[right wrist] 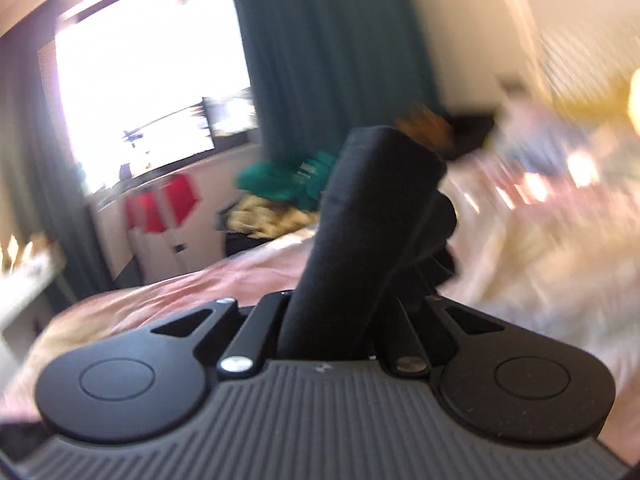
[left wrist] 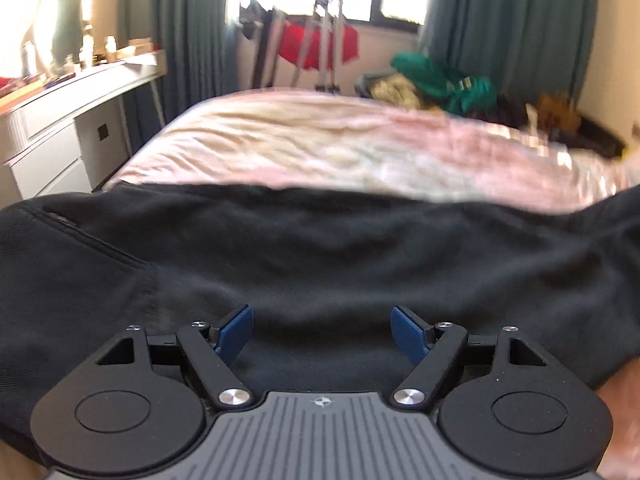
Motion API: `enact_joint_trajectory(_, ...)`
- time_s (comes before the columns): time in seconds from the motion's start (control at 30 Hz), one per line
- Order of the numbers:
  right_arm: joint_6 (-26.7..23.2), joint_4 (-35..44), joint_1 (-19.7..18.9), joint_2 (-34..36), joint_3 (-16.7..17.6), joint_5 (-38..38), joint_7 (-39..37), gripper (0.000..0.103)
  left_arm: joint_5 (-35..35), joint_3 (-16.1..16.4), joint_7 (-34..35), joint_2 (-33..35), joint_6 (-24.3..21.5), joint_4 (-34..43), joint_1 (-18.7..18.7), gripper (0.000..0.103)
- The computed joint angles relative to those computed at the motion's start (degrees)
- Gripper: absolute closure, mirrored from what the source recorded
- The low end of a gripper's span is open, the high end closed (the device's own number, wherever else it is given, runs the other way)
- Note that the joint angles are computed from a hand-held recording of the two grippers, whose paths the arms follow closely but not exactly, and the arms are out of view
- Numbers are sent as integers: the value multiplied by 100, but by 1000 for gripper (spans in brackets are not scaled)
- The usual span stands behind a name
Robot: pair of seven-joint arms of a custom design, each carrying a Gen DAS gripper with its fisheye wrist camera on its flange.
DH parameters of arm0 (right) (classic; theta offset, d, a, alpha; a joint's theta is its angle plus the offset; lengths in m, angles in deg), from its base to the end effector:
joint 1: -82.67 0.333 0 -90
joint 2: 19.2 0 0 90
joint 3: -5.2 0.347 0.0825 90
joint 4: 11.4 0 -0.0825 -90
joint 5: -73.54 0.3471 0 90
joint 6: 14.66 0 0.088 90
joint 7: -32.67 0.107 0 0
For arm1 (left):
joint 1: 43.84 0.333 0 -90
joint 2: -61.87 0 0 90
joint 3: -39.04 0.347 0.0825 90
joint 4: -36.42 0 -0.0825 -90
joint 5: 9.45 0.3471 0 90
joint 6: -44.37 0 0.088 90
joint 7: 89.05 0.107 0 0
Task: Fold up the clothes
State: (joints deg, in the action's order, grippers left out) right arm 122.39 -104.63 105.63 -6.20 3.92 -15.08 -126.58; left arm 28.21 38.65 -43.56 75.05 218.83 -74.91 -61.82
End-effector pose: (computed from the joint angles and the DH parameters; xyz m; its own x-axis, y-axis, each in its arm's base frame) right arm 0.6042 0.2329 0.5960 -0.4143 -0.8933 -0.1745 -0.1282 0.2470 -0.9605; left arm 0.5752 -0.2403 0.5087 -0.1964 -0.9787 0.0593 -0.6249 0.0783 -0.7768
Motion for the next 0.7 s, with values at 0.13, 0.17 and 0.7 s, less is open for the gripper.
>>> enact_joint_trajectory(0.13, 258, 1055, 460, 749, 133, -346, -1378, 92, 1565, 1092, -1818, -146, 515, 65, -620, 25)
enact_joint_trajectory(0.17, 361, 1357, 578, 991, 148, -278, -1858, 92, 1871, 1252, -2267, -166, 556, 105, -689, 25)
enact_joint_trajectory(0.7, 1183, 2346, 1510, 2424, -334, 1298, -4186, 90, 1720, 1204, -3172, -291, 1128, -72, -188, 25)
